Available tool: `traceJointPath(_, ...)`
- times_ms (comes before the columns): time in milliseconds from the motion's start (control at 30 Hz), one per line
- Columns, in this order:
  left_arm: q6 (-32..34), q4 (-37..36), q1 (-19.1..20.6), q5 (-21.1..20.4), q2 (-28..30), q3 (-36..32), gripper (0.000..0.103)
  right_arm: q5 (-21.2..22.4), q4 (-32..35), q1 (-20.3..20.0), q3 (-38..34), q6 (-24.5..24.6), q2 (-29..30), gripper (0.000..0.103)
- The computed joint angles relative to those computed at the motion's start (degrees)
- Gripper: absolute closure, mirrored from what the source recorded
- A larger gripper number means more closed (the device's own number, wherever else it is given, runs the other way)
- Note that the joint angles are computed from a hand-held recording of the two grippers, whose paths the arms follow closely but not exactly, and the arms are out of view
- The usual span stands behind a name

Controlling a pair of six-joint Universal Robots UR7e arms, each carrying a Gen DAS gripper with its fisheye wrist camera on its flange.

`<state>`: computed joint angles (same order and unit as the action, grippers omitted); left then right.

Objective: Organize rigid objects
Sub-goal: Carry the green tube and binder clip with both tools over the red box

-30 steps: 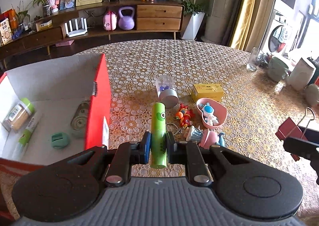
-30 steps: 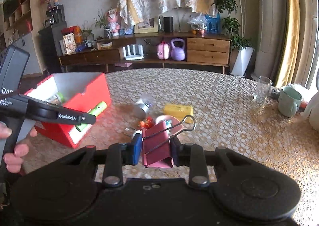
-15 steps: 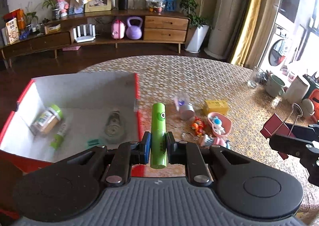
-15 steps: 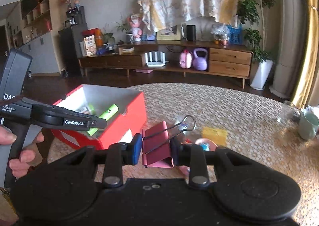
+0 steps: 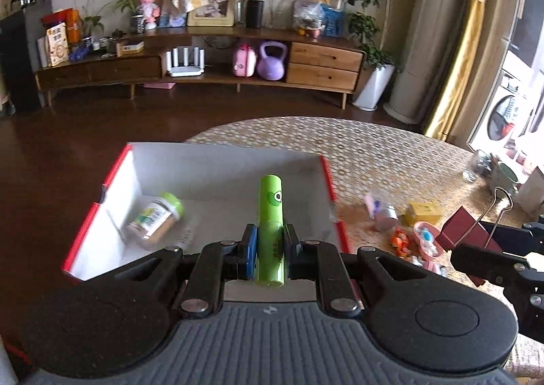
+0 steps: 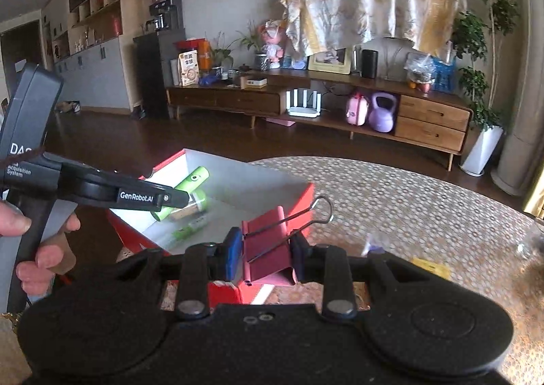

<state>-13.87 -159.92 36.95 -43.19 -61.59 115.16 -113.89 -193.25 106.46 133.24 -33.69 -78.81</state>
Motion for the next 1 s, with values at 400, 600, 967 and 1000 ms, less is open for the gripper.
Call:
traceJointPath(400, 3.45, 3.92, 5.57, -0.15, 0.36, -4.34, 0.087, -1.58, -0.59, 0.33, -7.76, -3.49, 11.73, 0.073)
traceJointPath(600, 5.58, 6.68, 8.74, -1.34, 3.71, -8.94, 0.087, -4.11, 0.24, -0.35, -13.63, -5.80, 19.10, 0.073)
traceJointPath(967, 8.94, 11.47, 13.39, -3.13, 10.78, -17.91, 0.087, -7.60, 7.06, -0.82, -21.00, -6.61, 26.92, 0.074)
traceJointPath(1000, 8.68, 12.44, 13.73, -3.35, 11.31, -18.83, 0.087, -7.86, 7.80, -0.79, -21.32, -6.48, 27.31, 0.074)
